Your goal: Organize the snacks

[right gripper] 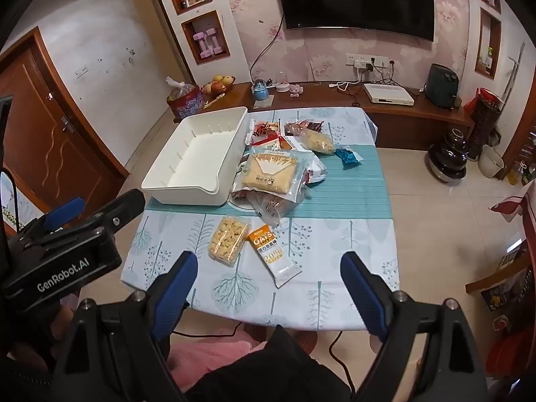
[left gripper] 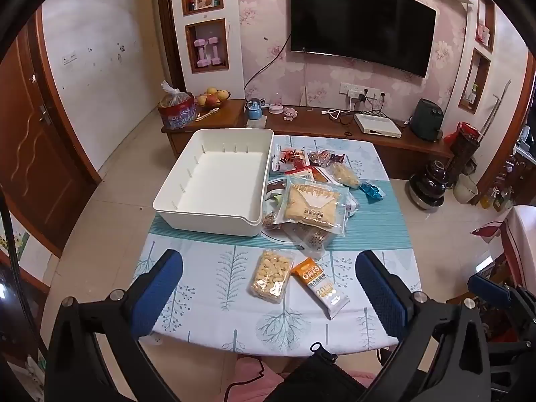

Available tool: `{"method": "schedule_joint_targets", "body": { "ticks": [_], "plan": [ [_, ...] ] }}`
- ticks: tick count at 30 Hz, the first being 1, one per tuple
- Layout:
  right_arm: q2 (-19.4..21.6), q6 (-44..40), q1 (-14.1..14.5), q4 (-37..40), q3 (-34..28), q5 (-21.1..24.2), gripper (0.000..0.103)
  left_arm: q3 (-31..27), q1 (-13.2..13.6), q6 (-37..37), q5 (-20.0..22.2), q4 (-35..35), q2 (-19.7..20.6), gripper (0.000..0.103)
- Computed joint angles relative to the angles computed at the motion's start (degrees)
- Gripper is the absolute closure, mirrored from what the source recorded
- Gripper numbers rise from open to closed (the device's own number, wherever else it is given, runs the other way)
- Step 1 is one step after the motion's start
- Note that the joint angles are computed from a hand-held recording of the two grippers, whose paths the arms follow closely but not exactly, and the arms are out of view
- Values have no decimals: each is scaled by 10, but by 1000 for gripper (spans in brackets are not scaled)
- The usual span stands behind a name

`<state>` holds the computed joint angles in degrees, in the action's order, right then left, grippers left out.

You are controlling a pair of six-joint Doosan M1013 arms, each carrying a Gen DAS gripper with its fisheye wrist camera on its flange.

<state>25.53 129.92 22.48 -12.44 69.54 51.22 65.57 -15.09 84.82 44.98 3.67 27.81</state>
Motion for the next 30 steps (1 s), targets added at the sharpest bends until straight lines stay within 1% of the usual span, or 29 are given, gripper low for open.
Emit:
{"method": "schedule_joint_targets", "body": {
  "ticks": [9, 15, 18, 27, 30],
  "plan": [
    [3, -3, -3, 0, -4, 1, 15, -3, 0, 0, 7, 2, 1, 0],
    [8, -1, -1, -2, -14, 11, 15, -4, 0, -2, 11, 2, 2, 0],
    [7, -4, -5, 2, -8, 6, 15, -9, -1, -8, 11, 5, 6, 0],
    [8, -6, -6, 2, -8, 5, 15, -15, 0, -7, 15, 6, 11, 0],
    [7, -2, -5, -3, -13, 13, 15, -15, 1, -6, 13, 5, 11, 0]
  ]
}}
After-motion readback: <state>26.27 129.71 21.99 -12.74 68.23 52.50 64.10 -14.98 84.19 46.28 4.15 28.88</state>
